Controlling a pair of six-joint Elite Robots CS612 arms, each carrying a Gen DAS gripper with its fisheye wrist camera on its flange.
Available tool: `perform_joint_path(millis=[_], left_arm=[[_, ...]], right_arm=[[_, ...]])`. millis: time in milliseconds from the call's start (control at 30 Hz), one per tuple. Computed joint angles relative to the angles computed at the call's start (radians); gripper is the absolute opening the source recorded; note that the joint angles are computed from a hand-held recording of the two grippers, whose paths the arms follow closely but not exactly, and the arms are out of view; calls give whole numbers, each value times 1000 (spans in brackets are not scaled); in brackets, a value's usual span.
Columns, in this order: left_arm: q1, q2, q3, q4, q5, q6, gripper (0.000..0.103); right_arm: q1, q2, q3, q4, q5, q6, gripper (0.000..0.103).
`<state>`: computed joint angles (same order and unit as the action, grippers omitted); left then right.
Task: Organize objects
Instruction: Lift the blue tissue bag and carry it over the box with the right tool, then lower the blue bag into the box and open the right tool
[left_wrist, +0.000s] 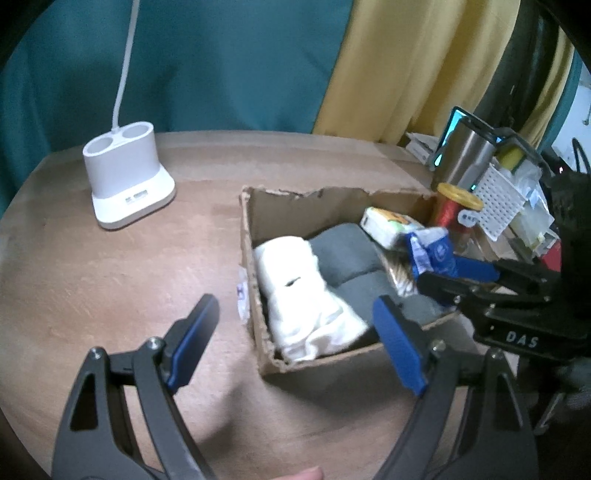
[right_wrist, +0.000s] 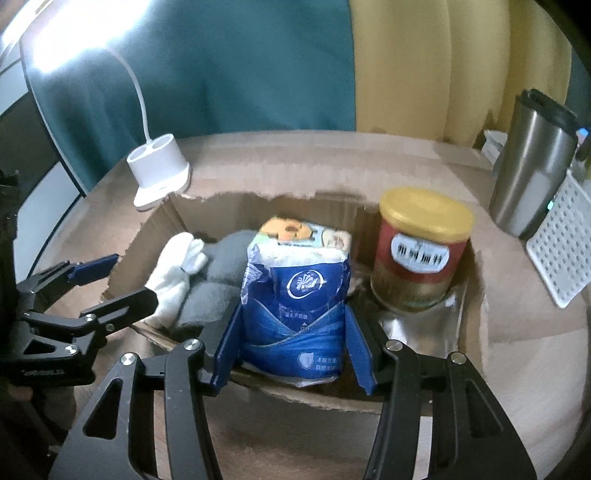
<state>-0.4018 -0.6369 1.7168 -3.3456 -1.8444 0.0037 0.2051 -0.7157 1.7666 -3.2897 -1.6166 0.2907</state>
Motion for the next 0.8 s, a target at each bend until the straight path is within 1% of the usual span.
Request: perform_joint_path(millis=[267,333,400,500,800], left_arm=[[-1,-12,26,-36,4,-8,86],[0,-15,31,-44,1,-13,86],[0,-18,33,-47,1,-15,86],[-2,-23,40,-61,12,-16,86],[-17,-45,81,-98,25,-17,86]], right_arm=[[5,-2,14,-19,-7,4,57],[4,-2,21,-32,-6,0,61],[2,-3,26,-42,-2,2,63],[3,-6,35,-64,-9,-1,70],[12,-27,73,-110,-40,-24,71]])
